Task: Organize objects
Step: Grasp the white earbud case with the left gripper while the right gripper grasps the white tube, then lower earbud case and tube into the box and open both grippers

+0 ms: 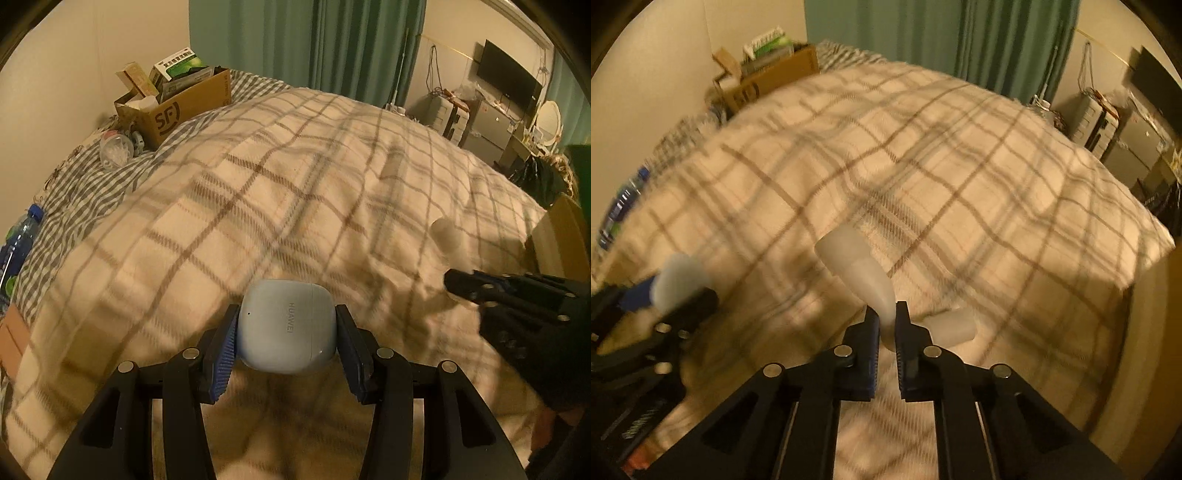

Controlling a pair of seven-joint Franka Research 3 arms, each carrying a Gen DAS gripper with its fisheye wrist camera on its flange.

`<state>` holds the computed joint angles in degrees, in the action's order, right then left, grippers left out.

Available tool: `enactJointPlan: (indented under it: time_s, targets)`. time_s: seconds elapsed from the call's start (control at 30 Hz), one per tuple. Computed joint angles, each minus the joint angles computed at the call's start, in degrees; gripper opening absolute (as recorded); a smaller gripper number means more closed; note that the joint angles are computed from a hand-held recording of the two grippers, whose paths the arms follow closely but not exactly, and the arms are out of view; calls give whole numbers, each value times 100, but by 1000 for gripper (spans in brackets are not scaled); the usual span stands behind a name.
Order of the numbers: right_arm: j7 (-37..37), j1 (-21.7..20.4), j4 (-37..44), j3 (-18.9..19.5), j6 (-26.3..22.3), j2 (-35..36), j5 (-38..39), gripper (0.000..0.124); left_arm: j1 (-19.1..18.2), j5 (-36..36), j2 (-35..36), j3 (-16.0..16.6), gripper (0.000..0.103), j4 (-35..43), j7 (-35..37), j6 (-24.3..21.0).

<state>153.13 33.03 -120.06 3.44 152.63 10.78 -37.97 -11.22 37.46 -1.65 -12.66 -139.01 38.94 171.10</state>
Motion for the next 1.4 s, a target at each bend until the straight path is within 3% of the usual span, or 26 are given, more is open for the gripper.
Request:
enactJointPlan:
  time_s: [0.2,0.33,0.5,0.7,0.87,1.1,1.4]
  targets:
    - [426,-74,-627,367,-23,-1031,-8,6,-320,-1196,-816,9,51,-499,904,-90]
    - [634,-210,-841,789,-474,-1715,-9,6,-741,-2017,-1484,150,51,-761,1539,-218]
    - [792,-392,-1090,1280,-959,-2643,230,6,-1113,-2496,-2235,163,51,-855,1948,-461]
    - [768,-622,-1363,1757,-1658,-3695,659,6,-1529,-2846,-2560,113,51,-667,2320,-552]
    - [544,-842,-1690,1948,-2204,-4679,1032,7,-1728,-2972,-2453,-74,50,-383,2376,-620]
    - [104,-1262,-2259,1852,-2494,-5792,1552,7,-1900,-2927,-1771,-387,51,270,2404,-527]
    - [-573,-1898,-3149,1599,-2178,-6346,2222,7,-1953,-2553,-454,-794,51,1233,2428,-403]
